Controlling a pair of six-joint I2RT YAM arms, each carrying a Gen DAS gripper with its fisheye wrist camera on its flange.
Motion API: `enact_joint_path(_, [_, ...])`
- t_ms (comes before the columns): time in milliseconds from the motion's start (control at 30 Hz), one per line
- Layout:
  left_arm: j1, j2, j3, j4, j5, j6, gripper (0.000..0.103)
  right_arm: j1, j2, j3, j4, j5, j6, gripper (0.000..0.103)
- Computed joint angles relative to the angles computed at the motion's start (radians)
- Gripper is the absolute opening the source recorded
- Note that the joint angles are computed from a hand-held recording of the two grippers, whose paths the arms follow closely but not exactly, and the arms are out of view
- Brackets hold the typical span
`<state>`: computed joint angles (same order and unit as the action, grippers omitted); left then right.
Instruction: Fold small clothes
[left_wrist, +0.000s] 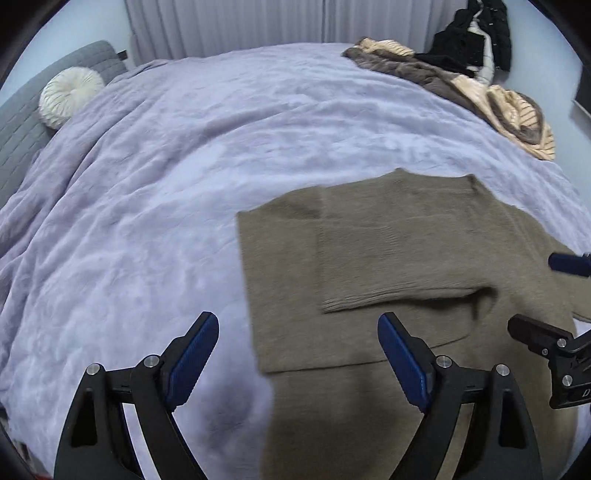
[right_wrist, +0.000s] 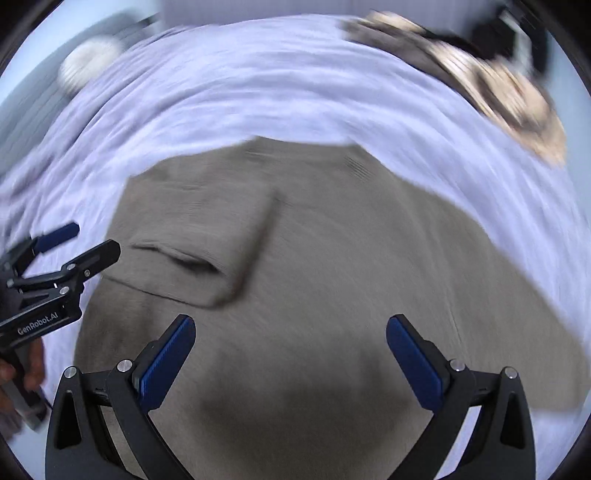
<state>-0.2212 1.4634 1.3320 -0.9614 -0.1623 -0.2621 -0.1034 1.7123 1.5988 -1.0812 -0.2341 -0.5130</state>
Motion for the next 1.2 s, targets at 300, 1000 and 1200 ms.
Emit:
enact_joint_path(300, [0.160, 0.120, -0.095, 0.097, 0.057, -0.033, 0.089, 0.349, 0.053, -0.184, 0.405, 0.376, -0.200, 0.007])
enact_joint_path(1000, [0.099, 0.157, 0.014, 0.037, 0.008, -0.018, 0.089, -0.405, 0.313, 0.071, 0.081, -0.536, 0.666, 0.020])
enact_joint_path(1200, [0.036, 0.218, 0.034, 0.013, -0.055, -0.021, 0.089, -0.401, 0.287, 0.081, 0.028, -0.398, 0.563, 0.007])
